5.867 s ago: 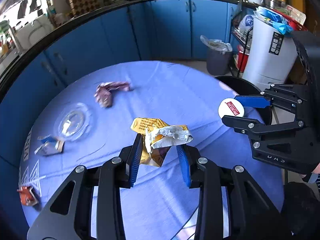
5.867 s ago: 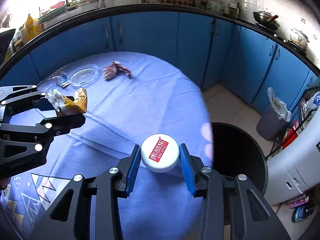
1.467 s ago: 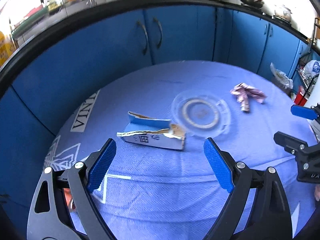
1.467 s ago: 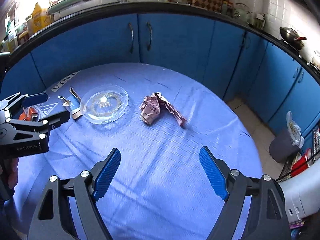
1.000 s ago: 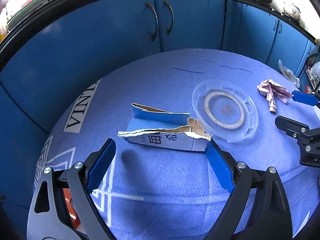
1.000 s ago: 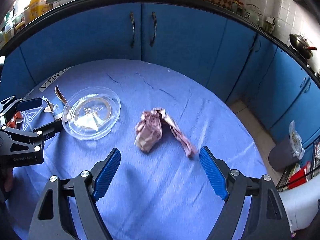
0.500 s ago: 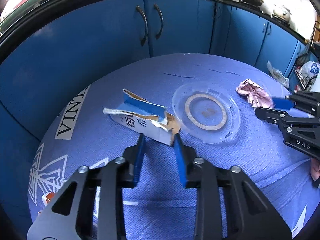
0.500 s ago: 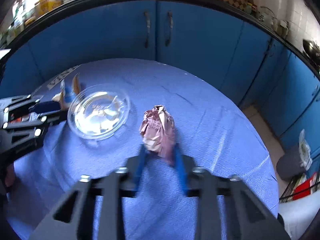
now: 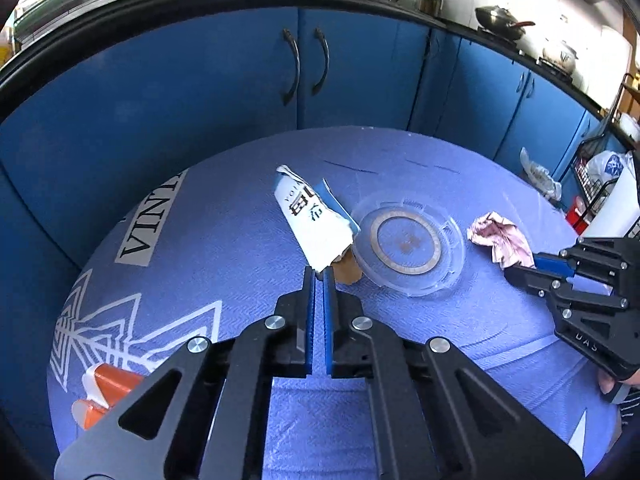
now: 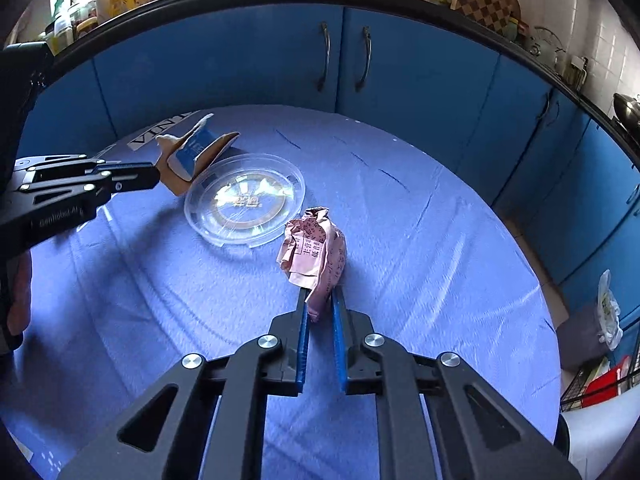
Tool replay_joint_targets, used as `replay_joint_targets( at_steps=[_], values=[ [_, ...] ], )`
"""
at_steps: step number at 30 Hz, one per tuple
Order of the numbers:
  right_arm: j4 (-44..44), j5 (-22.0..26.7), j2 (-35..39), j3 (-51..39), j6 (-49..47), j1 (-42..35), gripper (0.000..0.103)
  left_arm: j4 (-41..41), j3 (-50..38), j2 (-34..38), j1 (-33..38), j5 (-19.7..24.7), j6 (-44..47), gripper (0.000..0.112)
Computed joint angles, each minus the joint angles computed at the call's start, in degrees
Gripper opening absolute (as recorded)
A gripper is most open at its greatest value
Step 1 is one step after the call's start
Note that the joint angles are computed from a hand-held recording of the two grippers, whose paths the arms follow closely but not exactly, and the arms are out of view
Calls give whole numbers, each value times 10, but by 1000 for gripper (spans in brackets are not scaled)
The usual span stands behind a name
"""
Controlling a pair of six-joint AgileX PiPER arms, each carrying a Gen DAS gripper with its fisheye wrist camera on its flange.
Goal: Collect trash
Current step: 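Grasp the pink paper with the right gripper while the left grasps the milk carton, then open the left gripper to release the slipping milk carton onto the table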
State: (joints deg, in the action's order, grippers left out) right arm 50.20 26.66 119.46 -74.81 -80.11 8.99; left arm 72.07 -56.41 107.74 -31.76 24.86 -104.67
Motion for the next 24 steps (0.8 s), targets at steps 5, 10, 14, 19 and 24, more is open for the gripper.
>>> replay_joint_targets(
  at_steps=[5,10,14,19,24],
  values=[
    [40,2,-26,33,-45,-11,11,1,4,-16,-25,26,-13,3],
    [78,8,-59,73,-97,-31,11,3,27,-44,-55,53,-29,2],
    [103,13,-80,101,-130,-42,11,-2,39,-60,-86,79,-38,1],
    [131,18,-109,135,-170,-55,11,-15,53,-84,-128,116,-50,0],
    [153,33,-136,161,-204,-74,11,-34,53,-98,-178,158,-44,0]
  ],
)
